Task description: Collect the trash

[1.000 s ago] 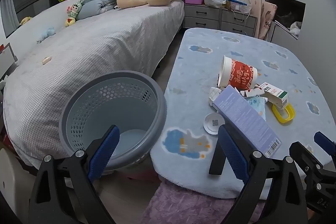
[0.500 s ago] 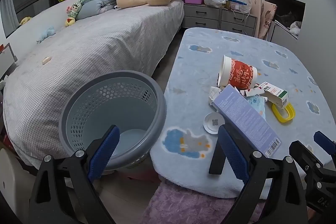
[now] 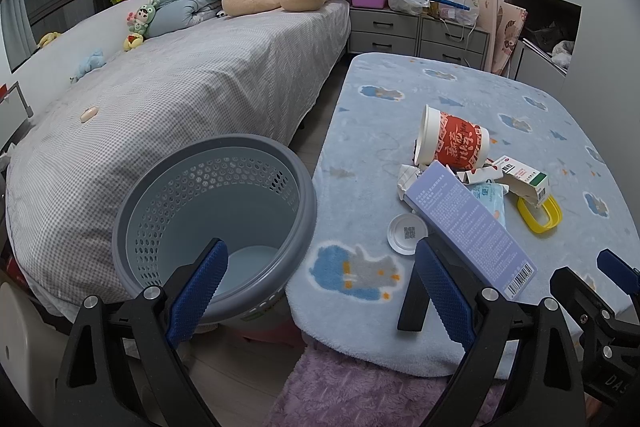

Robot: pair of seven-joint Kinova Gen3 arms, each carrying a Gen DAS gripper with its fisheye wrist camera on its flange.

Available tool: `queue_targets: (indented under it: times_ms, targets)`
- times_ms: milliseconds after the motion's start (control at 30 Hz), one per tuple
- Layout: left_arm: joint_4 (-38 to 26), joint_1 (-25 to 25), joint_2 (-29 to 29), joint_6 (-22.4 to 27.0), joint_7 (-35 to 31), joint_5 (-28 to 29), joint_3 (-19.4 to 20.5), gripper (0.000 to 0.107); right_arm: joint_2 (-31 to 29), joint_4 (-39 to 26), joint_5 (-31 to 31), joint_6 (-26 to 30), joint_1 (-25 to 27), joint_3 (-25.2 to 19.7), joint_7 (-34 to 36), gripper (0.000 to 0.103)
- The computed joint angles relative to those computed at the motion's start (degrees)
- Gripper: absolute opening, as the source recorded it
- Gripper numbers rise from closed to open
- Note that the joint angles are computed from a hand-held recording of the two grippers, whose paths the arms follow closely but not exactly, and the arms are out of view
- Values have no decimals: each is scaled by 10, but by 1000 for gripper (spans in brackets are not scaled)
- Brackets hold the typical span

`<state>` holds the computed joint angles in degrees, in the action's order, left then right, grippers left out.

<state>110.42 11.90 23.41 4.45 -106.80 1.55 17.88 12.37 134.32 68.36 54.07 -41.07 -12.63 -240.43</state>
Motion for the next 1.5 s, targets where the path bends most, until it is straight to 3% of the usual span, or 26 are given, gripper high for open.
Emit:
queue_targets:
  times_ms: [1500]
  targets:
    - [0,0,1,-1,3,-2,1,90,-2,-2,-1,0,0,-1,1,97]
